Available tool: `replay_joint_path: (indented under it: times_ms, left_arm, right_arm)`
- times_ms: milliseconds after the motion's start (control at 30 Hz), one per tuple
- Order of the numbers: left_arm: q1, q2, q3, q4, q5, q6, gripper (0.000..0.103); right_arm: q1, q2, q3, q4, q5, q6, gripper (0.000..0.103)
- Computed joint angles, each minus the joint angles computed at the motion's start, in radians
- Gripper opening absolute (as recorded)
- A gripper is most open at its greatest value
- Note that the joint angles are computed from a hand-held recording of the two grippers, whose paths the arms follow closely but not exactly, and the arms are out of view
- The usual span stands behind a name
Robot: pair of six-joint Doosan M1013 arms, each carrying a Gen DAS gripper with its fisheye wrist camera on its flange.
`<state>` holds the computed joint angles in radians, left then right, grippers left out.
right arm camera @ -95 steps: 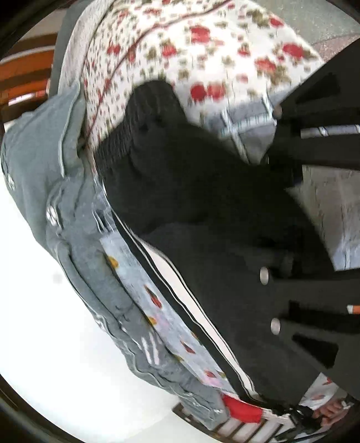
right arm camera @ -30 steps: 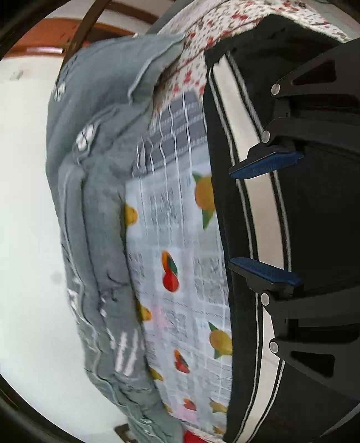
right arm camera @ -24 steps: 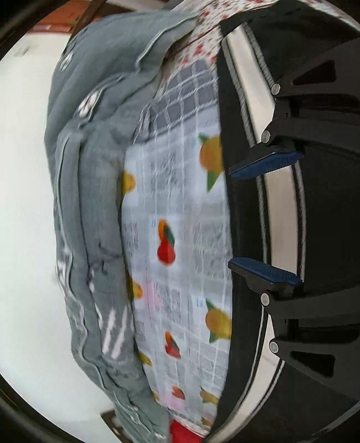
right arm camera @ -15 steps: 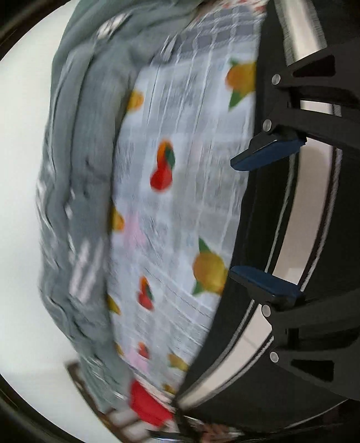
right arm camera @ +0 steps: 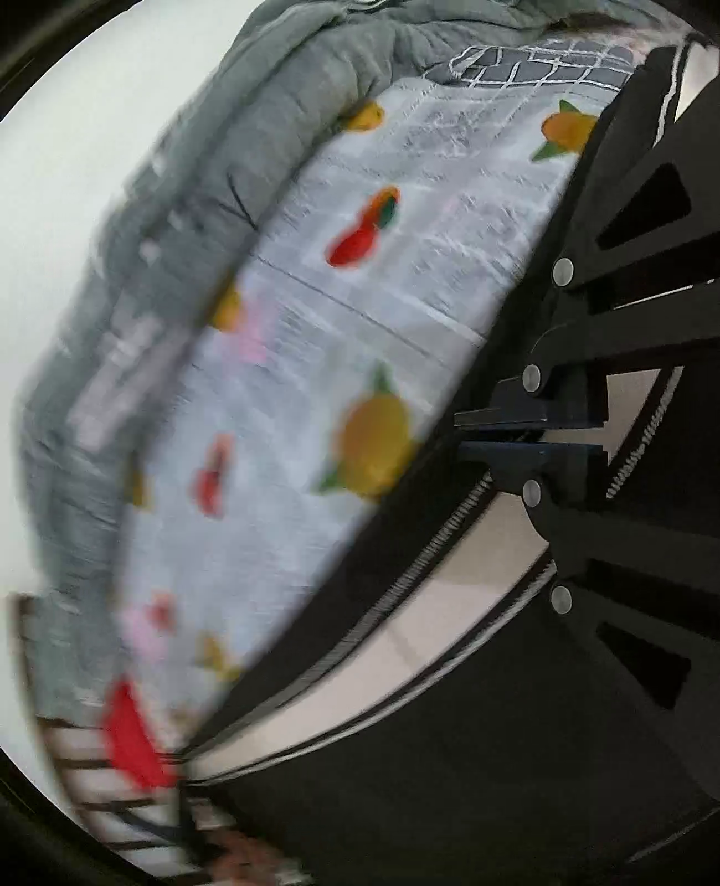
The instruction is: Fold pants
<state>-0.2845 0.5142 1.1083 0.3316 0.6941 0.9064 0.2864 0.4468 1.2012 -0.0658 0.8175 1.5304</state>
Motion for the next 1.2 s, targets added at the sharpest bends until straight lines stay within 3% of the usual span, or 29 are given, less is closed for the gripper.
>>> replay_joint_path:
  times_ms: [33, 100, 200, 267, 300, 367, 400, 433, 533, 667, 833, 933, 1067, 1200]
  left_arm:
    - [-0.002, -0.001, -0.002, 0.019, -0.01, 0.0, 0.016]
    - [-0.007, 0.026, -0.044, 0.036, 0.039, 0.01, 0.016]
    - [-0.014, 0.089, -0.13, 0.031, 0.174, 0.051, 0.016]
    - [-0.022, 0.104, -0.151, 0.059, 0.216, 0.053, 0.019]
    - [-0.026, 0.105, -0.156, 0.083, 0.228, 0.044, 0.025]
    - [-0.039, 0.114, -0.178, 0.167, 0.298, -0.009, 0.061]
    - [-0.041, 0.108, -0.172, 0.191, 0.308, -0.033, 0.064]
    - [-0.039, 0.094, -0.151, 0.188, 0.286, -0.045, 0.064]
    - [-0.026, 0.05, -0.088, 0.129, 0.225, -0.064, 0.064]
    - [-0.026, 0.006, -0.024, 0.101, 0.201, -0.124, 0.064]
    - [-0.047, -0.074, 0.09, 0.134, 0.161, -0.173, 0.064]
    - [-0.049, -0.134, 0.171, 0.1, 0.106, -0.172, 0.064]
    - [-0.062, -0.207, 0.275, 0.141, 0.044, -0.226, 0.064]
    - [-0.042, -0.262, 0.364, 0.027, -0.033, -0.186, 0.064]
  right_arm:
    - [-0.011, -0.008, 0.002, 0.025, -0.026, -0.001, 0.003]
    - [-0.013, -0.006, -0.005, 0.025, -0.034, 0.008, 0.003]
    - [-0.008, 0.046, -0.054, -0.013, 0.051, 0.026, 0.003]
    - [-0.011, 0.074, -0.071, -0.009, 0.084, 0.049, 0.003]
    - [-0.013, 0.074, -0.069, -0.013, 0.078, 0.071, 0.006]
    - [-0.016, 0.072, -0.077, -0.037, 0.093, 0.126, 0.029]
    - [-0.014, 0.065, -0.073, -0.081, 0.097, 0.165, 0.031]
    - [-0.012, 0.044, -0.049, -0.136, 0.074, 0.213, 0.031]
    - [-0.022, -0.014, 0.028, -0.203, 0.013, 0.347, 0.047]
    - [-0.037, 0.038, -0.016, -0.227, 0.145, 0.417, 0.047]
    - [-0.017, 0.005, -0.006, -0.284, 0.102, 0.544, 0.051]
    - [0.007, -0.014, 0.003, -0.31, 0.097, 0.574, 0.055]
    - [0.038, -0.034, 0.025, -0.343, 0.086, 0.583, 0.055]
    - [0.077, -0.068, 0.071, -0.428, 0.06, 0.66, 0.055]
